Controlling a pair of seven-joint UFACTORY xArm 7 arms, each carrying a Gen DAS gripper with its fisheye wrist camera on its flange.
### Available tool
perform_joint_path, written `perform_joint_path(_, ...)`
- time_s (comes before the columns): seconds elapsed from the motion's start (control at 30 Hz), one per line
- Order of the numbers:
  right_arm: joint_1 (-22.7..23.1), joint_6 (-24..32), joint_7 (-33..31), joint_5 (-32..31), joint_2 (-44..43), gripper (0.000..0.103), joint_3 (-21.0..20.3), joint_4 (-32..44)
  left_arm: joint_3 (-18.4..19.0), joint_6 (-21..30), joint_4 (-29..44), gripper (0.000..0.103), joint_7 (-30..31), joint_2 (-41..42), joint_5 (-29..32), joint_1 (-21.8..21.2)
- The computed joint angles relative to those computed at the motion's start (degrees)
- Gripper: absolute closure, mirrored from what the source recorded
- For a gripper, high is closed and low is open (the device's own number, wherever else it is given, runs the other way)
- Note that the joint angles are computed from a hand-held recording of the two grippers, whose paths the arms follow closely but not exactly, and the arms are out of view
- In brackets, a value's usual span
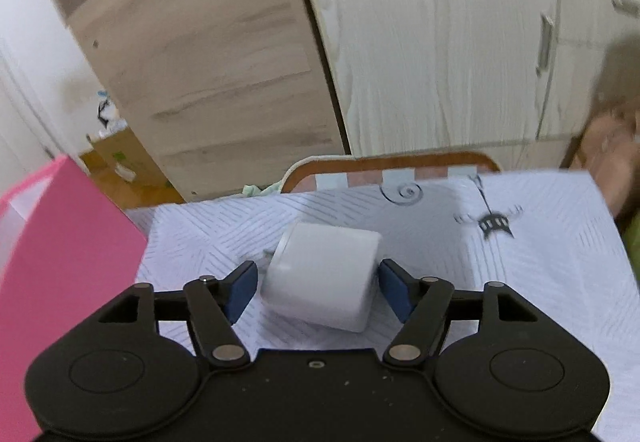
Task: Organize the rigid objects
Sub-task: 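Move the right gripper to the white cube charger and grasp it, then carry the white cube charger into the pink box and release it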
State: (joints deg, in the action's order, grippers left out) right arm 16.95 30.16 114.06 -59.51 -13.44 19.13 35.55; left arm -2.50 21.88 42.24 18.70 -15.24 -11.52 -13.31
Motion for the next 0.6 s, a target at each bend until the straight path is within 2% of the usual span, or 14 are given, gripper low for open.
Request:
perform_joint_path(0.13,1.72,5.94,-9.33,0.21,3.55,0.020,0.07,2.95,0.02,0.04,0.05,0.085,-0.09,0.05,-0.11,-0.06)
perform_joint_path(0.2,2.50,6.75,-9.25,-0.20,3.17,0.020,-0.53,2.62,0.06,0.12,0.08,0.085,-0.09,0.05,-0.11,-0.04)
perform_joint_path(0.23,2.75,6.29,-9.36,0.09,2.70,0.027,-0.94,2.34,-0.02,0.15,0.10,0.085,-0.25,0.07,-0.04,-0.01)
perform_joint_path(0.27,2.87,6.14,-9.15,0.21,2.10,0.028,-1.12,2.05,-0.02,0.15,0.18,0.085,-0.27,0.18,-0.05,-0.03)
perform_joint_path(0.6,1.01,1.98,-4.85,0.24,-2.08,0.029,-0.27,-1.65,-0.02,0.32,0.28,0.085,-0.33,0.15,0.06,0.07)
